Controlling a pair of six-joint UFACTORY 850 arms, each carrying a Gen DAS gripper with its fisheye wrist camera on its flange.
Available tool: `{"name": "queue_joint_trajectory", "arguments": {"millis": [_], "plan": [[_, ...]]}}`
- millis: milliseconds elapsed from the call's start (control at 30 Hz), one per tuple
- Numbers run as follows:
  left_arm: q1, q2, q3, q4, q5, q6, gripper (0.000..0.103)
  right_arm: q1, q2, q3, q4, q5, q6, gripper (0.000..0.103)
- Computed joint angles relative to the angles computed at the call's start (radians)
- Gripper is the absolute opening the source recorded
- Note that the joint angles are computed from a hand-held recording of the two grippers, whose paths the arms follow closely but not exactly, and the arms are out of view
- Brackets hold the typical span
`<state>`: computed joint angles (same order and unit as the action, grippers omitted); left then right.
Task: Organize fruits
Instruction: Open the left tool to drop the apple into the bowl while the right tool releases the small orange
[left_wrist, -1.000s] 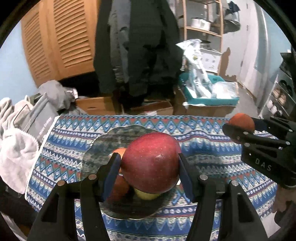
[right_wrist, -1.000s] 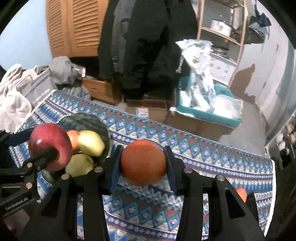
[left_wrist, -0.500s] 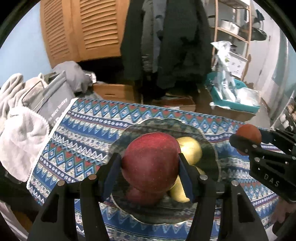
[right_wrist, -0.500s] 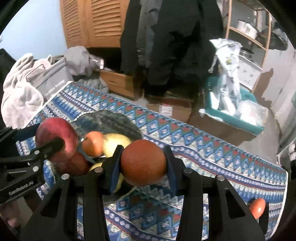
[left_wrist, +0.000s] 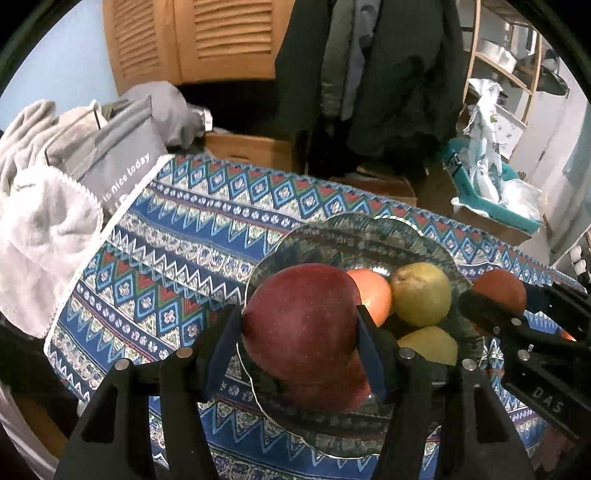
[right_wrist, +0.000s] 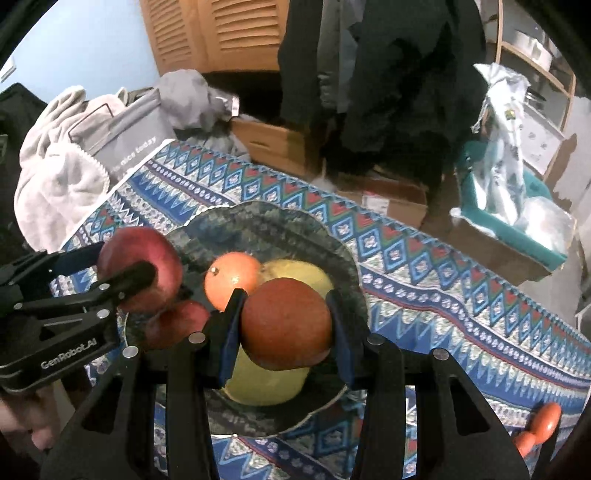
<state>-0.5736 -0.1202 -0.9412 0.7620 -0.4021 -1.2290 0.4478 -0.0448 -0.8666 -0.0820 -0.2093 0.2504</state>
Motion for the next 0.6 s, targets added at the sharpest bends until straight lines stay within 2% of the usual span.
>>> {"name": "queue_joint_trajectory", "arguments": {"millis": [133, 167, 200, 267, 333, 467, 600], "plan": [[0.005, -0.001, 0.004, 0.004, 0.001, -0.008, 0.062, -0.013, -0.017, -0.005, 0.254, 0.005, -0.227, 0.043], [0.003, 0.000, 0.005, 0.026, -0.001, -0.028, 0.060, -0.015, -0.020, -0.007, 0.300, 0.005, -0.268, 0.043], [0.001, 0.002, 0.007, 0.052, -0.002, -0.051, 0.054, -0.017, -0.024, -0.009, 0.343, 0.003, -0.307, 0.044], [-0.003, 0.006, 0.006, 0.083, -0.006, -0.064, 0.053, -0.020, -0.032, -0.014, 0.411, -0.002, -0.370, 0.044], [-0.010, 0.000, -0.002, 0.095, -0.026, -0.062, 0.058, -0.020, -0.037, -0.016, 0.434, -0.002, -0.389, 0.045], [-0.013, -0.012, -0.011, 0.055, -0.037, -0.019, 0.058, -0.026, -0.030, -0.012, 0.475, 0.008, -0.426, 0.051], [-0.015, -0.009, -0.011, 0.032, -0.043, -0.008, 0.059, -0.031, -0.014, -0.006, 0.426, 0.014, -0.379, 0.053]]}}
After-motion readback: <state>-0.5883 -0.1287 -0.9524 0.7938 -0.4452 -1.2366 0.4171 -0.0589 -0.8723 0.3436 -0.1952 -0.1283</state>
